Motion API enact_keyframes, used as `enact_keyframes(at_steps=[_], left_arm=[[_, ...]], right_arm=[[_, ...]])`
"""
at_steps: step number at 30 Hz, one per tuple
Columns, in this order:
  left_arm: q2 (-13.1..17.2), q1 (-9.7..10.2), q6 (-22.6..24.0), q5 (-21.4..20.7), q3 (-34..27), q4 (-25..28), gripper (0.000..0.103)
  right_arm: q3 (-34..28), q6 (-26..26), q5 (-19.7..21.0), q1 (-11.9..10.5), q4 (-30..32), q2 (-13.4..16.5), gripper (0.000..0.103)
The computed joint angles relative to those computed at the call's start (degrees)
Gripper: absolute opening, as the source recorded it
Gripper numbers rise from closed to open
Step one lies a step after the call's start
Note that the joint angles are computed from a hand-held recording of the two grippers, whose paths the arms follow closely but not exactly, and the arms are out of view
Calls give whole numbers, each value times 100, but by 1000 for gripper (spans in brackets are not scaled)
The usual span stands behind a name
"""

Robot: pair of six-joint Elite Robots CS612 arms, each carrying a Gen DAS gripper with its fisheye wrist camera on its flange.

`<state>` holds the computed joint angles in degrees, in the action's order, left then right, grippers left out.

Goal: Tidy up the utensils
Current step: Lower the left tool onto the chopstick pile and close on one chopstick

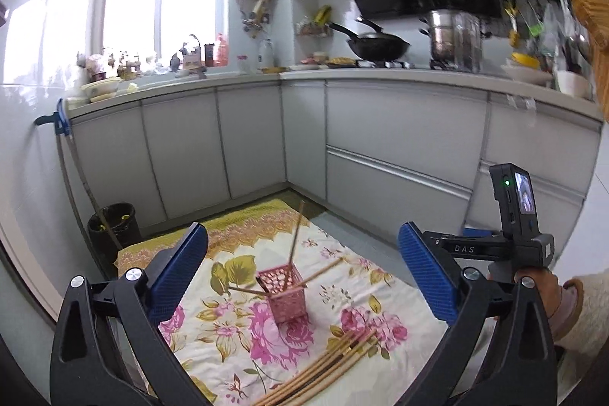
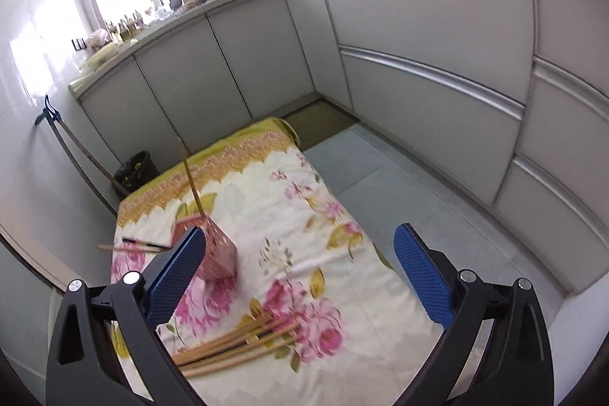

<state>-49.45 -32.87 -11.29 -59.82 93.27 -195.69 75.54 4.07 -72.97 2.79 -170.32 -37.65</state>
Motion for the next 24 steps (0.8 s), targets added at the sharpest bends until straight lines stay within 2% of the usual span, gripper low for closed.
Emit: enact_keyframes(at_steps=[3, 5, 7, 9, 11, 13, 14, 16, 17, 18, 19, 24], left_arm=[[-11, -15, 374, -682, -26, 657, 96], [6, 28, 760, -1310, -166, 1549, 96], [94, 32, 1284, -1678, -377, 2488, 96], [260, 40, 1867, -1997, -629, 3236, 96], [459, 88, 2113, -2340, -939, 4013, 96], [690, 195, 2328, -2926, -1317, 4675, 95], [808, 253, 2394, -3232, -1503, 4966, 93], [1110, 386, 2457, -3894, -2007, 5702, 75], [1277, 439, 2439, -4105, -2288, 6093, 70], [1445, 471, 2373, -4190, -2563, 6463, 59], [1611, 481, 2317, -4206, -2826, 6799, 55], [2171, 493, 2158, -3891, -3690, 7534, 49]], right_arm=[[323, -280, -212, -36, 247, -111, 96], [473, -383, -285, -44, 412, -154, 96], [637, -400, -295, -65, 445, -189, 96], [809, -340, -348, -103, 334, -220, 96], [909, -220, -388, -151, 283, -219, 96], [929, -42, -318, -220, 384, -199, 96], [927, 34, -293, -250, 451, -185, 96], [907, 132, -261, -291, 562, -151, 96], [897, 151, -248, -303, 604, -135, 96], [884, 155, -217, -315, 651, -118, 96], [867, 162, -173, -323, 692, -100, 96], [759, 87, -63, -334, 906, -24, 96]])
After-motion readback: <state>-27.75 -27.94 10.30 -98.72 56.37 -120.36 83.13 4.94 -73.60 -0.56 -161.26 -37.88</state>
